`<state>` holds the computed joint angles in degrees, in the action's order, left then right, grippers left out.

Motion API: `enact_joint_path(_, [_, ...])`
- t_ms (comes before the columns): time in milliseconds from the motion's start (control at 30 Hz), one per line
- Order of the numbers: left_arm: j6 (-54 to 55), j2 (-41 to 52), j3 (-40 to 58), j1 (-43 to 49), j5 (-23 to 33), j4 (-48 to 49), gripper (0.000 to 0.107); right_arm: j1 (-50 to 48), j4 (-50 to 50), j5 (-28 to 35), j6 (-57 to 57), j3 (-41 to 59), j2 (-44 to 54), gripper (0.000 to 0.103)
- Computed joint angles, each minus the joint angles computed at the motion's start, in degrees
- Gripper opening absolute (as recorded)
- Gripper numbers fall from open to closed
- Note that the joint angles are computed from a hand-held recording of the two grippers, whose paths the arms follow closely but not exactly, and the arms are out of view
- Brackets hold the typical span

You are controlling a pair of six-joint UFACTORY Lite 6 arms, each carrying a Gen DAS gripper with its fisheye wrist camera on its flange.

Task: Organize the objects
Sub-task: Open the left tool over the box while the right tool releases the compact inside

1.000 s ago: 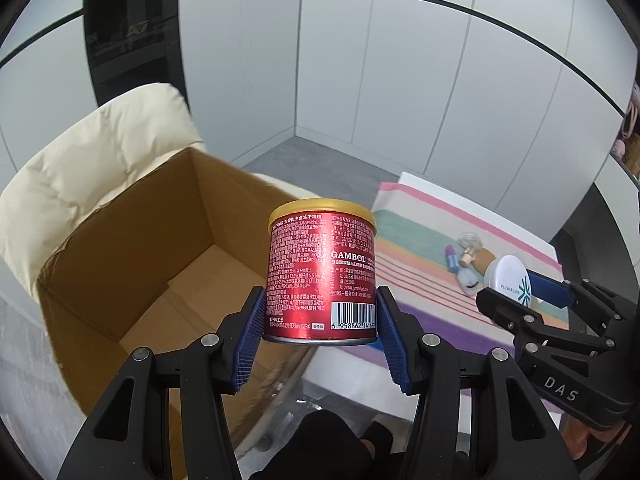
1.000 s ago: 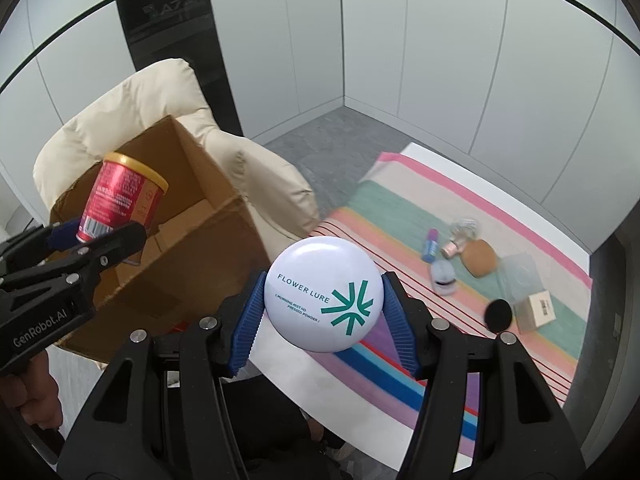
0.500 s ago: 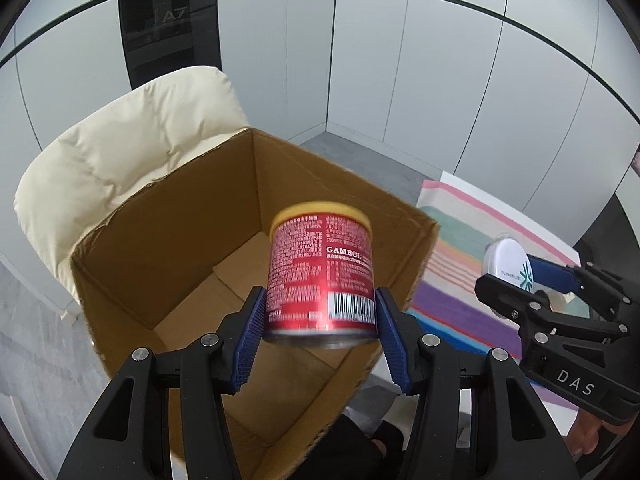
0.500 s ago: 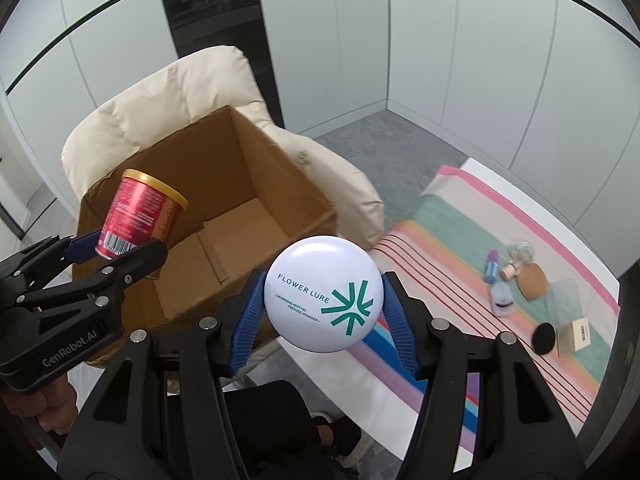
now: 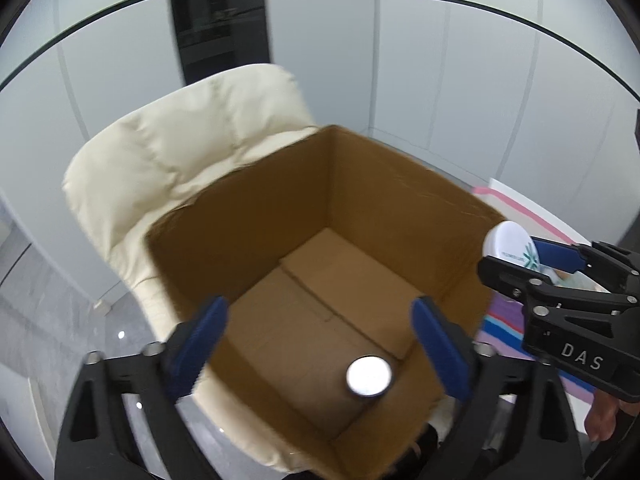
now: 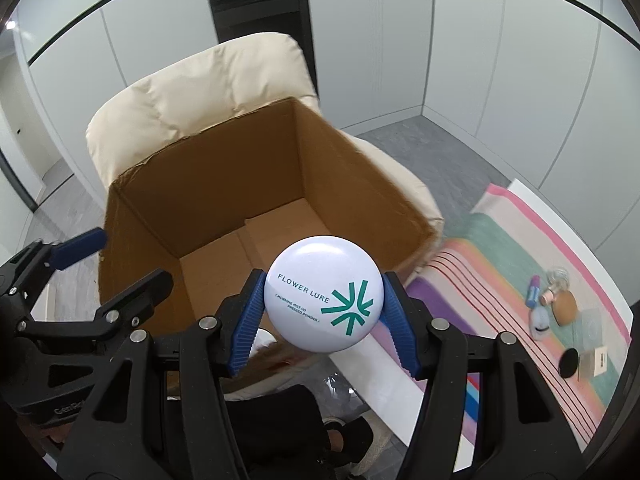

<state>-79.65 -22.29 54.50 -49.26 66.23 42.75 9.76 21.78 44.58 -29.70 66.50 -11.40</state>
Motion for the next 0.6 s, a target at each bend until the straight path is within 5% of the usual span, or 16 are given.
enact_joint_path(367, [-1.13,-13.20,-8.89,0.60,10.44,-1.85,0.103,14.18,-6.94,-3.60,11.54,2.56,3.43,0.060])
enact_joint_path(600, [0.79,-17.97,-10.94,3.51,11.49,-2.66,0.103,17.38,-7.40,-3.92,13.87,3.54,4.93,0.061])
